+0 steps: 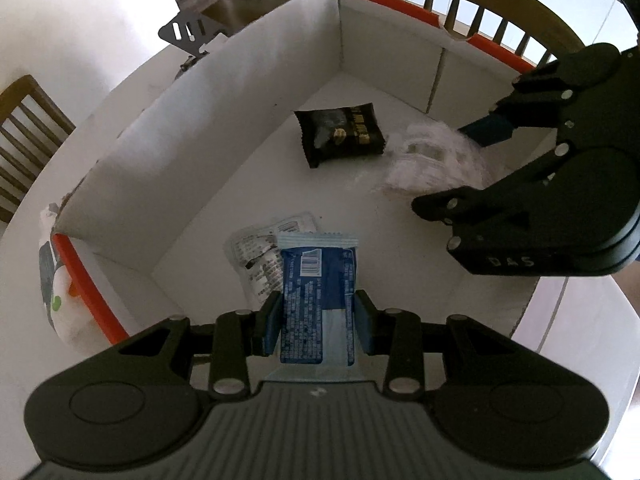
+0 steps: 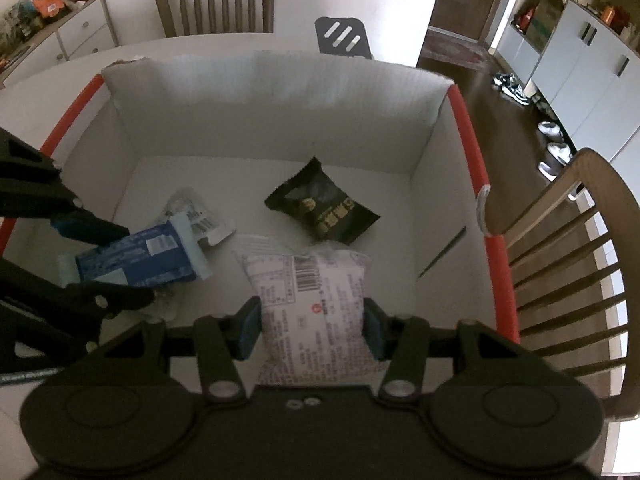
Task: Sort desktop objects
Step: 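Lower the pink bag into the shoebox with the right tool while the left lowers the blue box, then open the right tool releasing the pink bag while the left releases the blue box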
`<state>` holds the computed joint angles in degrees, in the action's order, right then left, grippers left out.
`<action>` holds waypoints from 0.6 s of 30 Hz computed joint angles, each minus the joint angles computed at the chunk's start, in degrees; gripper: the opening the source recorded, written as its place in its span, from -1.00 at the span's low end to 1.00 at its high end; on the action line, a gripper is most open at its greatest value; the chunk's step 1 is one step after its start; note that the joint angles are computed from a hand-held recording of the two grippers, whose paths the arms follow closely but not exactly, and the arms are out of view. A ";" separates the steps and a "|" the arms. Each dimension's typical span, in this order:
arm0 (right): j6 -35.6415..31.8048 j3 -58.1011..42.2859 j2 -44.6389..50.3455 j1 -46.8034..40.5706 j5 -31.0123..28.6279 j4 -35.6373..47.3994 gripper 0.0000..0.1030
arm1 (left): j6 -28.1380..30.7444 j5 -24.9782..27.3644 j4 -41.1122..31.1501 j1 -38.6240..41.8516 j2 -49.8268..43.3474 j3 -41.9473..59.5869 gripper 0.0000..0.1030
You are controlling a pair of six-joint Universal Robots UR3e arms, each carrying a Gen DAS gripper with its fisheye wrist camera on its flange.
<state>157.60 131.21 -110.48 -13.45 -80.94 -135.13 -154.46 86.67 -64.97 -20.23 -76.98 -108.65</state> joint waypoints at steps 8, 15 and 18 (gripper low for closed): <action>-0.45 0.44 -2.04 -2.36 2.70 1.91 0.20 | -1.28 -0.81 0.20 0.73 0.63 -0.29 -0.09; -1.89 0.02 -7.50 -5.24 5.49 6.50 0.24 | -1.44 -3.02 -0.38 2.44 4.01 -1.29 -0.06; -2.57 -0.33 -9.38 -5.98 6.09 8.39 0.24 | -1.07 -3.93 -1.24 3.41 5.72 -1.36 -0.06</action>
